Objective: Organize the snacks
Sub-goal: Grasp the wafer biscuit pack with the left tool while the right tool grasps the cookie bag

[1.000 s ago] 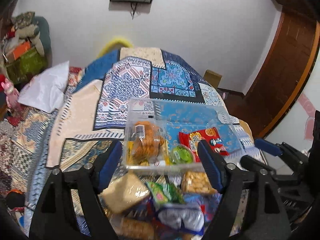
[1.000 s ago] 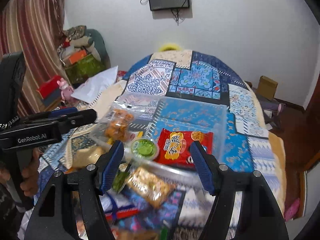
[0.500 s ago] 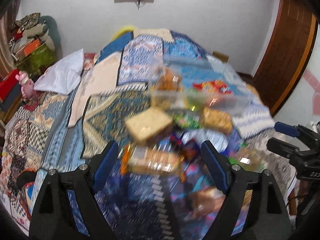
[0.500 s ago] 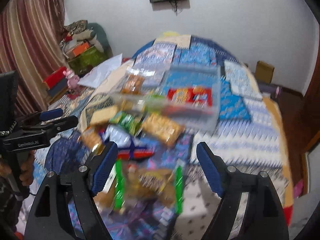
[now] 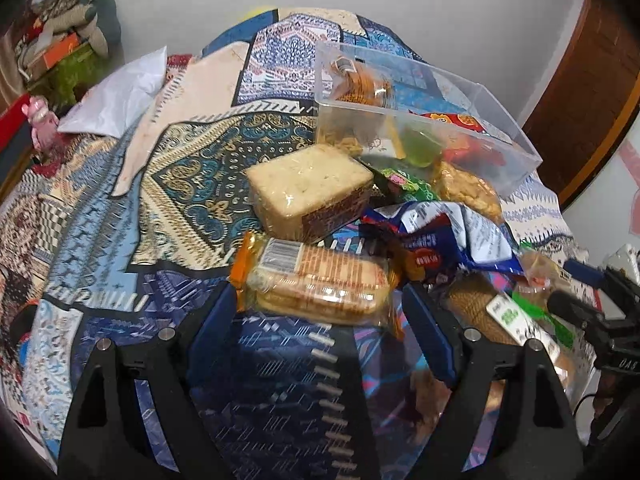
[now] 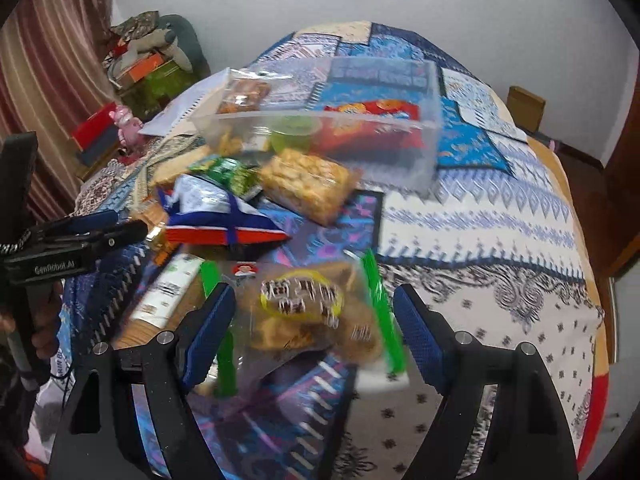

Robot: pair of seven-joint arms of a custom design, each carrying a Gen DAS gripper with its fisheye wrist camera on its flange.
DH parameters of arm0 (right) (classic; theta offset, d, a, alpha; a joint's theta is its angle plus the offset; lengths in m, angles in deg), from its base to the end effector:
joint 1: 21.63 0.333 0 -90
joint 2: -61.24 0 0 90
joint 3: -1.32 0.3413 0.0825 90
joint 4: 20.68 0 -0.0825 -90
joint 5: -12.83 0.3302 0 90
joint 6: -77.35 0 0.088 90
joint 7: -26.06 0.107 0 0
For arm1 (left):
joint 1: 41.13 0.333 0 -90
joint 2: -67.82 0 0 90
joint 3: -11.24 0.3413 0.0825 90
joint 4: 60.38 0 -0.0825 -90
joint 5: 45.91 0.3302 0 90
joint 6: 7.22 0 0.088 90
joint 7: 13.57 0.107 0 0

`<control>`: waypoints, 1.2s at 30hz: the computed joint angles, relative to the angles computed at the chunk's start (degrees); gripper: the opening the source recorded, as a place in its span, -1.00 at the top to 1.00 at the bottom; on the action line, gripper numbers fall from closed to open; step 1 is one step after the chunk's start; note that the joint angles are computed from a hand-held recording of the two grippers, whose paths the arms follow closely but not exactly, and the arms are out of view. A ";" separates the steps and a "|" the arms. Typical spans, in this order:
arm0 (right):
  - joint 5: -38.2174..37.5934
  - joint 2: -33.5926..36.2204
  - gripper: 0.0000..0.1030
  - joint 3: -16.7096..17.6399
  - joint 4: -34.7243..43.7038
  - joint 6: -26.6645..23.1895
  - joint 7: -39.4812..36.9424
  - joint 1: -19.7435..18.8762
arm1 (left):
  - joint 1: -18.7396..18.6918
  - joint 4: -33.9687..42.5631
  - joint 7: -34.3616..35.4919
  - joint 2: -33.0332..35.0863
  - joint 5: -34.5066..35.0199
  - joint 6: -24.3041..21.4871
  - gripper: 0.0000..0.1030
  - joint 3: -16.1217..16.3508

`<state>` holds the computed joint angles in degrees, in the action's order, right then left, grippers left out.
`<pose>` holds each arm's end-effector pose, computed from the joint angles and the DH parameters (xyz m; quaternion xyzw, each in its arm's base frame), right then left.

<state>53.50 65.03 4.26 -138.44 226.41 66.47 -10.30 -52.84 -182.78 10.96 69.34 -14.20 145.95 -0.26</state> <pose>0.5407 0.1231 0.5072 -0.8308 0.4469 -0.0848 0.3207 0.4886 -0.2258 0.5025 -0.7690 0.5634 -0.2416 0.1813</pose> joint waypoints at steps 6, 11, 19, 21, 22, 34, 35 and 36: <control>1.50 -0.59 -0.53 -0.85 -0.73 -1.61 -0.69 -1.32 | -0.65 4.41 -6.05 3.38 4.03 -4.69 -0.68 0.86; 1.74 -1.21 -0.53 -1.12 -1.45 -1.16 -1.31 -1.54 | -1.03 3.52 -7.37 3.48 5.63 -6.87 -0.68 1.07; 1.41 -2.76 -0.53 -2.07 -2.75 -3.65 -1.54 -2.58 | 0.02 -5.14 -7.04 -2.75 6.18 -3.19 -0.68 -0.06; 0.09 -3.25 -0.53 -2.19 -3.15 -3.12 -0.47 -2.57 | 0.04 -5.75 -6.18 -3.66 6.49 -3.18 -0.68 -0.52; -0.17 -3.64 -0.53 -2.35 -3.44 -3.04 -0.13 -2.67 | 0.14 -6.07 -5.94 -3.95 6.45 -2.79 -0.68 -0.61; 0.85 0.13 -0.53 -1.58 2.04 -5.70 5.29 -2.01 | 1.28 -5.12 -7.46 -1.37 6.31 1.40 -0.14 0.04; 0.30 0.98 -0.53 -1.37 2.71 -6.04 6.16 -1.86 | 1.31 -5.49 -8.11 -1.50 7.17 2.23 -0.04 0.13; -0.44 1.81 -0.53 -1.14 3.17 -6.03 7.04 -1.65 | 1.38 -5.80 -8.72 -1.67 7.69 2.68 0.07 0.21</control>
<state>53.06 66.84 3.11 -135.27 220.38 73.51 -11.96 -51.46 -188.58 2.25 67.67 -6.51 148.63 -0.05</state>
